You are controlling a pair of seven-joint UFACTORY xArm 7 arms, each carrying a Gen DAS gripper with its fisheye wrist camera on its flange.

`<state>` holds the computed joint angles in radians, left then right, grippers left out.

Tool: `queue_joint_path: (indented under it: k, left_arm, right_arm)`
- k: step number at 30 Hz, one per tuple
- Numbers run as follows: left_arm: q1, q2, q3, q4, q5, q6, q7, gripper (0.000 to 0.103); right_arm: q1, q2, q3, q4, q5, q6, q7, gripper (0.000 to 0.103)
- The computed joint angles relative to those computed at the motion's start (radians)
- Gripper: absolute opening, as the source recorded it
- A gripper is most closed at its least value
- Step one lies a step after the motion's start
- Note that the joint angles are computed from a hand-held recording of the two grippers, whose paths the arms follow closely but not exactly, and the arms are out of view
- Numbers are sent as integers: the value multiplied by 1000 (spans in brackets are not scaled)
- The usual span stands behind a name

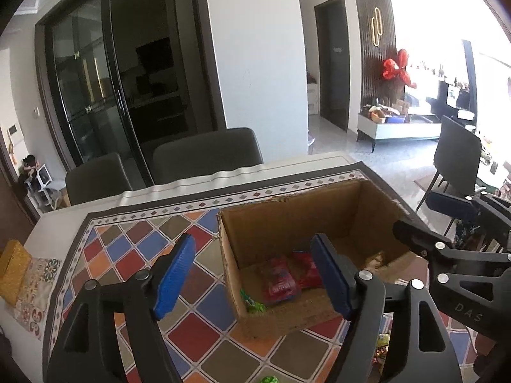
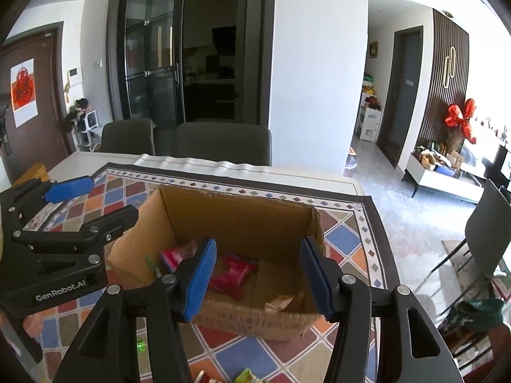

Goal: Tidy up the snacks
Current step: 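Open both tools to drop the red and pink bags into the box, then move both open tools back to the remaining snacks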

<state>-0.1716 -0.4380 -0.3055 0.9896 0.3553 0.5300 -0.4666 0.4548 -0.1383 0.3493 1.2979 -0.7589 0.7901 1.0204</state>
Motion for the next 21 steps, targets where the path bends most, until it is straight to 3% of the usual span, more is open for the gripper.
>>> queue_joint_path:
  k: [11,21]
  left_arm:
    - [-45,-169,-15,-113,-58,-5,42,82]
    - [-114,-261,-34,-218,-123,3,114,83]
  right_arm:
    - [-19,-137,56,-101,17,-4,23,56]
    - [-53,-265,108,-226,151,-16,-22,56]
